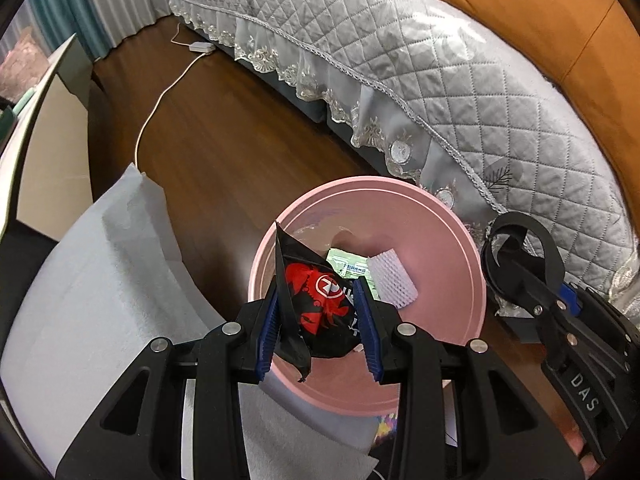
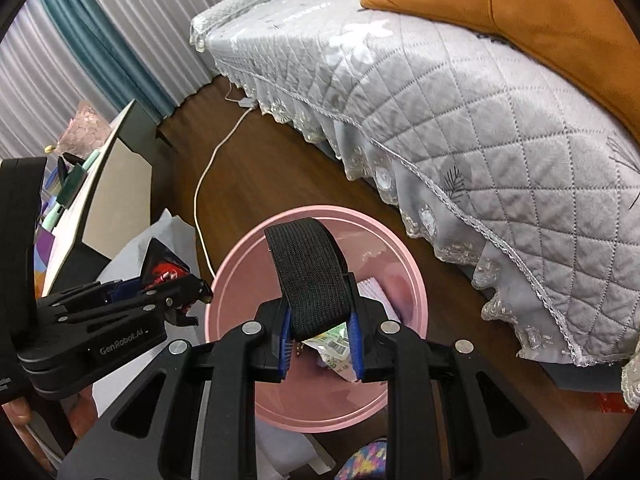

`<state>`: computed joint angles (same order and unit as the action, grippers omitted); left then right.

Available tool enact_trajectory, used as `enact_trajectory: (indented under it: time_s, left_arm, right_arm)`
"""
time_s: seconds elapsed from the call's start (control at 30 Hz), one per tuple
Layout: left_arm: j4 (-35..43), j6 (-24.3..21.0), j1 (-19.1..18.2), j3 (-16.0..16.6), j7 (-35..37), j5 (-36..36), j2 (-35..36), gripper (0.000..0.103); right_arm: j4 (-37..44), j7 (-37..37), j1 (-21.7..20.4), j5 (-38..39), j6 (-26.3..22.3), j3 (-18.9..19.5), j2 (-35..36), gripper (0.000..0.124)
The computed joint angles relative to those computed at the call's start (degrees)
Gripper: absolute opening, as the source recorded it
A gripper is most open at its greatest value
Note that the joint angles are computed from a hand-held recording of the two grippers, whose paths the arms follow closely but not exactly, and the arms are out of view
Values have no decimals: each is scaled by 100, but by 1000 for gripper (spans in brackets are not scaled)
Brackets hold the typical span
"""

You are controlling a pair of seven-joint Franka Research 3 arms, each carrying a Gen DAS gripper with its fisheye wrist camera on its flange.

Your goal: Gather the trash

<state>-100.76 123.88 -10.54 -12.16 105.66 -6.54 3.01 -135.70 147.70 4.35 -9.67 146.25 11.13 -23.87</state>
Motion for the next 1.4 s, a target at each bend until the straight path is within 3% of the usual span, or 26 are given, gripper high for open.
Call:
enact_trajectory:
  time_s: [0.33,0.37,0.4,0.43,0.47,0.5,0.57,0.8,0.97,1.1,1.4]
  left_arm:
    - [240,-122,-35,-56,-193,235,394,37]
    - [267,-147,-37,-61,-219,260,433,42]
    - [293,-178,-36,-65,-235,279,464,57]
    - [347,-248,-38,-66,-267,324,518,67]
    - [353,-246,-41,-64,-314,382,537,82]
    - [299,-140,-38,-61,-356,423,521,82]
    - [183,51,-24,-51,-408,496,471,82]
    - [133,-113,52,-27,-496,509,418,82]
    - [-581,439,190,103,-128,256,-385,82]
    - [-1341,918,263,417,384,-125,-1321,82]
    - [-2575,1212,272,1272,1242,-446,-3129,87]
  right_arm:
    - [18,-19,23,114,16,-102,156,27]
    - [8,-29,33,150,46,-125,173,27]
    - [-9,-88,68,228,98,-173,198,30]
    - [-5,-102,65,239,91,-176,215,34]
    - [-7,-46,24,184,94,-141,222,52]
    - [-29,3,-1,147,145,-123,215,69]
    - [-47,136,-75,29,195,-59,195,77]
    - [45,284,-88,-126,228,-2,183,88]
    - [123,335,-66,-323,226,125,52,97]
    - [206,726,-128,-656,-129,457,-213,98]
    - [559,1397,286,-1420,-1109,1426,-848,98]
